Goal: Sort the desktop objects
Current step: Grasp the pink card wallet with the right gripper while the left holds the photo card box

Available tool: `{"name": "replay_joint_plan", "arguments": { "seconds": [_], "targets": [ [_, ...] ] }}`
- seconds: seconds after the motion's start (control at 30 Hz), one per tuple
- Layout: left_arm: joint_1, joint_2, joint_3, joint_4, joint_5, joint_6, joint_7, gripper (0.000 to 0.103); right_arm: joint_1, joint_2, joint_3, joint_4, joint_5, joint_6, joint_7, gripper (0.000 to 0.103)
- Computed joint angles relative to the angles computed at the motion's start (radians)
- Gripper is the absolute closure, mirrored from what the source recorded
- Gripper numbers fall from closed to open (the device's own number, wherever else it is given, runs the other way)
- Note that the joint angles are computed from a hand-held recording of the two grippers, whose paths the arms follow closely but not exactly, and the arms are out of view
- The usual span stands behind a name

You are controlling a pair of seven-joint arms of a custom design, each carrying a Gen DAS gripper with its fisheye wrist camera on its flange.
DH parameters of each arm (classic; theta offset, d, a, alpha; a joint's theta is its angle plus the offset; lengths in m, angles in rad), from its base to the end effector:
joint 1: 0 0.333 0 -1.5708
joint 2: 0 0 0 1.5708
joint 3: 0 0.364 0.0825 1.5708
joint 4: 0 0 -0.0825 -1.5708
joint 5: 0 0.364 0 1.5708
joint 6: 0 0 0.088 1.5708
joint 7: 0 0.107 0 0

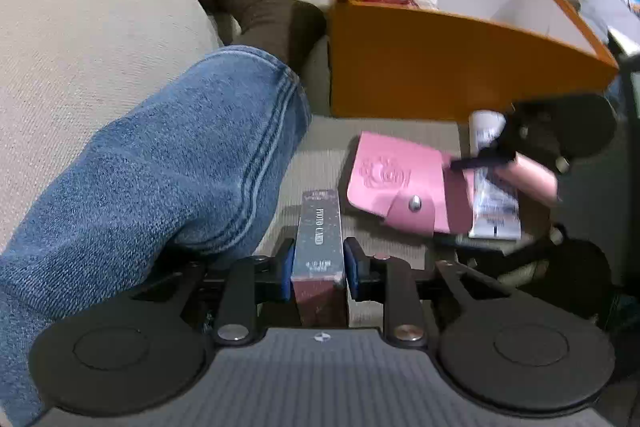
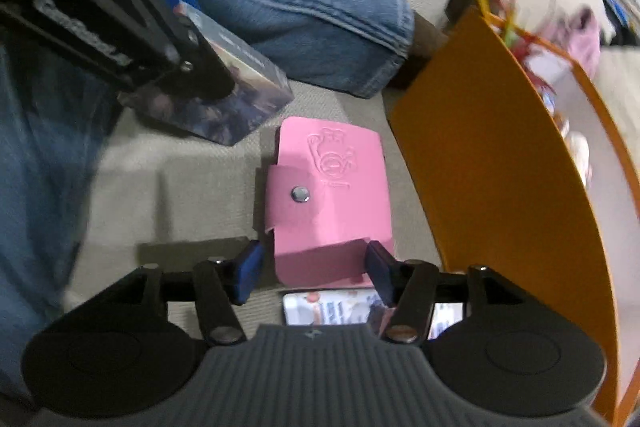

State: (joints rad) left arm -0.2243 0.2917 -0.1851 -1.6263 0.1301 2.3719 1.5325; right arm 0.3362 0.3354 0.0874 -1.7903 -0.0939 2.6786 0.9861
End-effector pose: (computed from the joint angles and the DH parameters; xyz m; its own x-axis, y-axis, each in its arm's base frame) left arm 0.6302 -0.2532 0.5569 -0.3990 -0.9154 -0.0526 -0.8119 0.3794 -0.4436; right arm 0.6231 0.2758 0.4838 0.7881 -0.5181 0.3324 -0.3742 -0.8320 -0.4096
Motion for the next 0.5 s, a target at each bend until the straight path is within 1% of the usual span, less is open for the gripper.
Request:
{"name": "replay_joint_plan", "arguments": {
  "seconds": [0.07, 0.1, 0.17, 0.23, 0.3, 0.33, 0.4, 0.5],
  "targets": [
    [-0.012, 0.004, 0.001, 0.015, 0.033, -0.045, 0.019, 0.072, 0.023, 0.008, -0.024, -0.001, -0.059, 0.021, 0.016, 0.041],
    [-0.018, 0.004, 0.003, 0.017, 0.050, -0.053, 0.024, 0.072, 0.028, 0.012, -0.029, 0.001, -0.078, 0.026, 0.018, 0.041],
    [-0.018, -0.003, 0.002, -0.002, 0.059, -0.032, 0.030, 0.074, 0.026, 0.011, -0.027, 0.005, -0.079, 0.018, 0.023, 0.042],
    [-0.006, -0.018, -0.001, -0.027, 0.029, -0.002, 0.028, 0.075, 0.014, -0.002, -0.015, -0.007, -0.062, 0.024, 0.014, 0.049],
    [0.003, -0.021, -0.002, -0.030, 0.000, 0.018, 0.013, 0.077, 0.015, -0.023, -0.015, -0.032, -0.065, 0.042, 0.017, 0.061],
    [0.006, -0.032, 0.000, -0.046, -0.003, 0.032, 0.004, 0.077, 0.013, -0.033, -0.013, -0.044, -0.063, 0.053, 0.017, 0.064],
    [0.008, -0.045, 0.003, -0.062, -0.003, 0.055, -0.014, 0.077, 0.012, -0.049, -0.014, -0.058, -0.056, 0.074, 0.035, 0.076],
    [0.022, -0.061, -0.005, -0.070, -0.043, 0.074, -0.007, 0.077, 0.011, -0.069, -0.020, -0.059, -0.046, 0.107, 0.082, 0.086]
  ]
}}
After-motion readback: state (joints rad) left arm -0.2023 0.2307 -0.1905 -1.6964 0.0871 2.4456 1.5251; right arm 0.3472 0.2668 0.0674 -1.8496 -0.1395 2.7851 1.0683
